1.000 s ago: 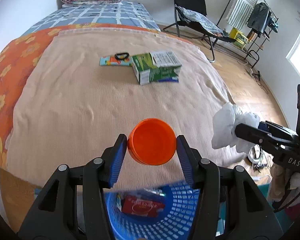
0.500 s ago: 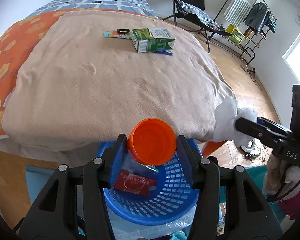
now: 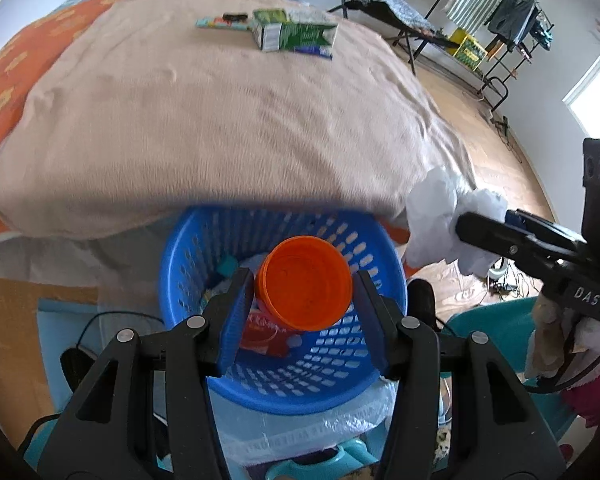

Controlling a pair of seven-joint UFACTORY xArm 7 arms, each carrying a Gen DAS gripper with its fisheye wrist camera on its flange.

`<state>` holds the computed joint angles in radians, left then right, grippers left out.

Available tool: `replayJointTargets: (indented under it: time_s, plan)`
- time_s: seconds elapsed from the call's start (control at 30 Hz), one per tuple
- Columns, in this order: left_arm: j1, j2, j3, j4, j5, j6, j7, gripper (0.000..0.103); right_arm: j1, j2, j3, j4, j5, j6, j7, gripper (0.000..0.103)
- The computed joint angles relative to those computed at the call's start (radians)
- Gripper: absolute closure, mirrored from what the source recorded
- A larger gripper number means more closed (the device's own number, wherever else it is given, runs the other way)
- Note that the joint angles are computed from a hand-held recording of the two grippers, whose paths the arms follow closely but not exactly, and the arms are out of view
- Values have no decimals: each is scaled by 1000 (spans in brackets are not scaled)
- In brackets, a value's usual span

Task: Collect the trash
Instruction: 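Carry the orange cap with the left tool while the right tool carries the white bag to the basket, then open both tools to drop the cap and white bag into the basket, then move both tools back over the bed toward the milk carton and wrapper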

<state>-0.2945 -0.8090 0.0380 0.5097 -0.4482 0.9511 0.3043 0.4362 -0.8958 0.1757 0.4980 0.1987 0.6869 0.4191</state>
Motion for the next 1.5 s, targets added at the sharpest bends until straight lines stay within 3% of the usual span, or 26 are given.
replayJointTargets:
  time_s: [0.87,1.0,1.13,1.5]
  plan:
    - [-1,-23,-7,-46,19,28,-14,50,35,44,10,-14,17,29,2,58]
    - [-1,-30,-11,-50,20,18,-16,33,35,48,11,-10,16,32,4,56]
    - [-3,-19,-13,-40,26,24,-20,32,24,43,22,-7,5,29,16,36]
    - [-2,-9,-20,-35,35,25,-34,32,8,34,27,-3,-16,38,46,24]
